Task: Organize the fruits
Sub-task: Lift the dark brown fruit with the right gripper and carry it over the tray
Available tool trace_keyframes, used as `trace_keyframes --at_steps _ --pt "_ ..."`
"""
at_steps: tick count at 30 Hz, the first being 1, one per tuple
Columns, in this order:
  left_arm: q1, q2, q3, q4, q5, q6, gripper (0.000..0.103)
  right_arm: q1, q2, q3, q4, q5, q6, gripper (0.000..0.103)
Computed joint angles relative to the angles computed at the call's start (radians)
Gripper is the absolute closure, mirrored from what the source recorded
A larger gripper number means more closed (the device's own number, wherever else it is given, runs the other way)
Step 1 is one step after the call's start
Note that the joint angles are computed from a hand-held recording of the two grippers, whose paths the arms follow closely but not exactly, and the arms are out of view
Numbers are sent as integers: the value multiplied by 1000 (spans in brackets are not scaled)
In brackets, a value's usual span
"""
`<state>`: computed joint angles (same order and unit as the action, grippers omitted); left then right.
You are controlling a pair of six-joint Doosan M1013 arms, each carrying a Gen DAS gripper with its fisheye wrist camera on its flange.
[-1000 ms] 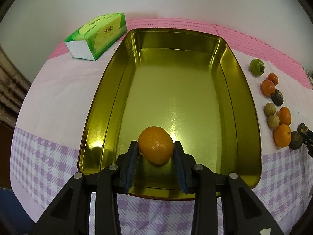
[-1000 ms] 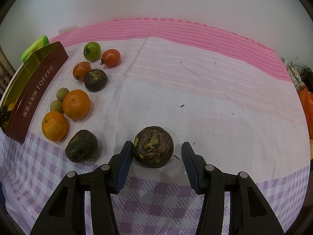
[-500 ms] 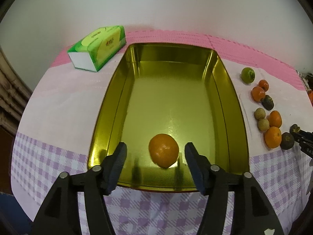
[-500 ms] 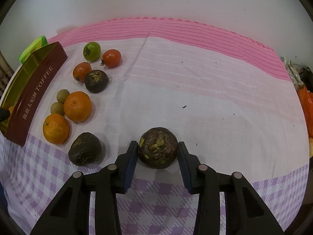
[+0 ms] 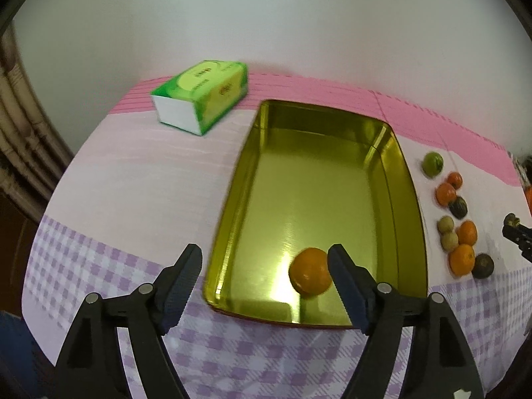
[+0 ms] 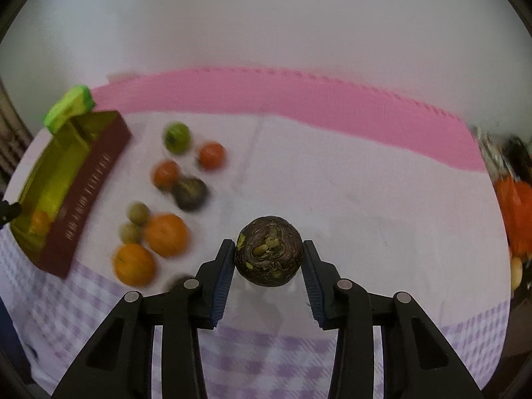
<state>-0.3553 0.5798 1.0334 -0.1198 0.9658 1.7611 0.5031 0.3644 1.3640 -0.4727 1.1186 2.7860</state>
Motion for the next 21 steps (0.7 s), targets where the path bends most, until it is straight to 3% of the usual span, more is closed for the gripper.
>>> trace_keyframes --at_steps 10,17,21 --pt "21 -9 5 39 -18 -92 26 13 148 -255 80 -74 -238 62" --pt "31 -12 10 57 -10 -126 26 27 268 -442 151 -41 -395 62" --pt "32 -7 6 72 -3 -144 20 29 323 -521 189 -9 -455 62"
